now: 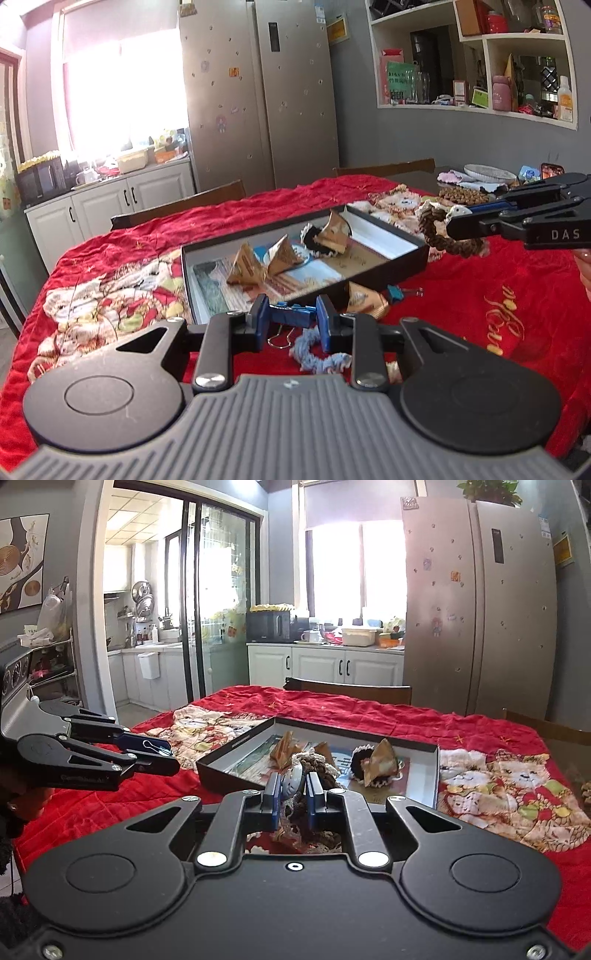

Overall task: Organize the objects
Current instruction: 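Lift the cream scrunchie and blue clip and carry them over the box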

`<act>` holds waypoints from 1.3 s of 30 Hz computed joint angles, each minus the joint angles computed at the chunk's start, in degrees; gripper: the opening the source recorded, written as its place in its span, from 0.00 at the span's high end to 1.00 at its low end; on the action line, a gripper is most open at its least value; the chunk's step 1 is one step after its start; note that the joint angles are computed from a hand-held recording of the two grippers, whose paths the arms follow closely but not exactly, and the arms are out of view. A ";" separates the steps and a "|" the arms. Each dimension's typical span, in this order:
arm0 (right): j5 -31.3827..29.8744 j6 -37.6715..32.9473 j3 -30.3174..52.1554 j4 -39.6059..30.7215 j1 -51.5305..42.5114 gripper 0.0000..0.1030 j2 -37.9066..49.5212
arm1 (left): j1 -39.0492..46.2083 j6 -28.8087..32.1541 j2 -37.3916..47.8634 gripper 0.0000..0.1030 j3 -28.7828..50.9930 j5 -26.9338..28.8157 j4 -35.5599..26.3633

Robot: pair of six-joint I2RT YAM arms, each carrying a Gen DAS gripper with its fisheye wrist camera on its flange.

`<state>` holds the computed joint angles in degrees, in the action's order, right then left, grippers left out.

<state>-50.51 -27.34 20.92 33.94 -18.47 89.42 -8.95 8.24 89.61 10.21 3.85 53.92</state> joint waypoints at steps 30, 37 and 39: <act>18.14 12.99 19.77 3.67 16.07 0.87 10.68 | 3.06 -0.04 4.59 0.70 18.25 -0.68 -8.58; 23.32 15.34 29.00 1.37 19.47 0.87 17.89 | 3.88 -0.97 10.65 0.70 26.22 -2.00 -11.33; 24.00 15.88 31.86 0.22 19.79 0.87 20.21 | 4.09 -1.40 12.60 0.70 28.41 -2.32 -12.03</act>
<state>-26.51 -11.46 52.78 34.16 1.32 109.63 -4.86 6.84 102.20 38.62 1.53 41.90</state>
